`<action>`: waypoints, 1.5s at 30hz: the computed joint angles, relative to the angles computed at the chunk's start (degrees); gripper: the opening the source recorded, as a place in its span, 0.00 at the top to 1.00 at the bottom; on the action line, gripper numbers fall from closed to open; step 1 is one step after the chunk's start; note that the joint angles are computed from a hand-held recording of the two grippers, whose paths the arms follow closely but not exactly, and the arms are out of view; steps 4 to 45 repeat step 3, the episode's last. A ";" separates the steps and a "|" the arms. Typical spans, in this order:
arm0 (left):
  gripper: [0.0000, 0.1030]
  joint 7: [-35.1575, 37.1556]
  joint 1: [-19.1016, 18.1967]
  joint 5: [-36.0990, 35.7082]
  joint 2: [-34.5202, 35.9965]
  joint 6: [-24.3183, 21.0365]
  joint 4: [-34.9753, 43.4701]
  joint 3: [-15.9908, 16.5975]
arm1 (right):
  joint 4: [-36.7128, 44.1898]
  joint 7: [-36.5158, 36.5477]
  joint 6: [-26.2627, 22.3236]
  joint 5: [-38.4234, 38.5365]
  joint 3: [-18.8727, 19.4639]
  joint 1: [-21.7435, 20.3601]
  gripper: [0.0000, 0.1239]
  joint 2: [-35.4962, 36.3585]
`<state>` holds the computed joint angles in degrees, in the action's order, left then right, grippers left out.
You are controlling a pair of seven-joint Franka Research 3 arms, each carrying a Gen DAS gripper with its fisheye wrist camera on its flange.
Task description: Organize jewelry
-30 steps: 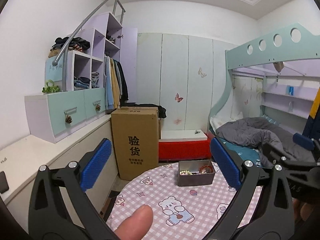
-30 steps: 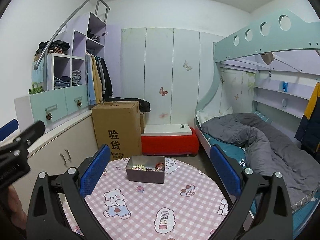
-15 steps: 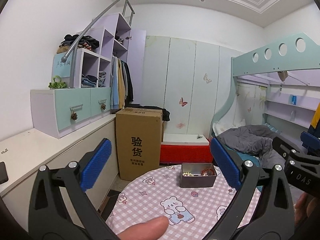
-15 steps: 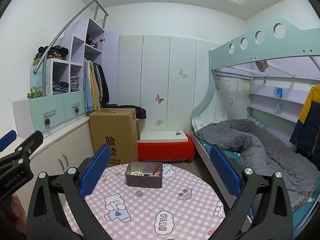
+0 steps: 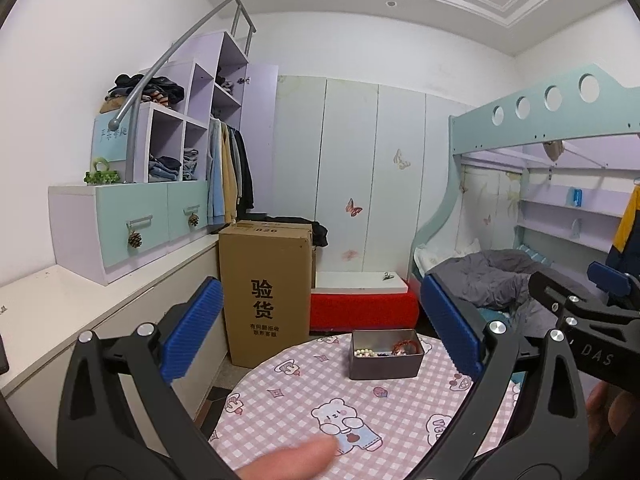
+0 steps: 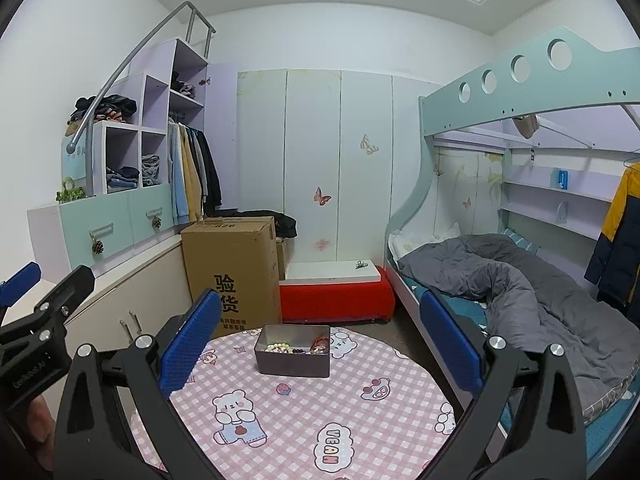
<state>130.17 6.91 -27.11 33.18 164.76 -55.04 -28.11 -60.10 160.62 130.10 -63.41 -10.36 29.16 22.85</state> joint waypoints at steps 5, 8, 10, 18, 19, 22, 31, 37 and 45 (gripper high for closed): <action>0.06 -1.03 -1.17 1.35 1.23 -0.34 1.90 0.91 | 0.17 0.05 0.08 0.30 -0.07 -0.27 0.22 0.21; 0.06 -1.03 -1.17 1.35 1.23 -0.34 1.90 0.91 | 0.17 0.05 0.08 0.30 -0.07 -0.27 0.22 0.21; 0.06 -1.03 -1.17 1.35 1.23 -0.34 1.90 0.91 | 0.17 0.05 0.08 0.30 -0.07 -0.27 0.22 0.21; 0.06 -1.03 -1.17 1.35 1.23 -0.34 1.90 0.91 | 0.17 0.05 0.08 0.30 -0.07 -0.27 0.22 0.21; 0.06 -1.03 -1.17 1.35 1.23 -0.34 1.90 0.91 | 0.17 0.05 0.08 0.30 -0.07 -0.27 0.22 0.21; 0.06 -1.03 -1.17 1.35 1.23 -0.34 1.90 0.91 | 0.17 0.05 0.08 0.30 -0.07 -0.27 0.22 0.21; 0.06 -1.03 -1.17 1.35 1.23 -0.34 1.90 0.91 | 0.17 0.05 0.08 0.30 -0.07 -0.27 0.22 0.21; 0.06 -1.03 -1.17 1.35 1.23 -0.34 1.90 0.91 | 0.17 0.05 0.08 0.30 -0.07 -0.27 0.22 0.21; 0.06 -1.03 -1.17 1.35 1.23 -0.34 1.90 0.91 | 0.17 0.05 0.08 0.30 -0.07 -0.27 0.22 0.21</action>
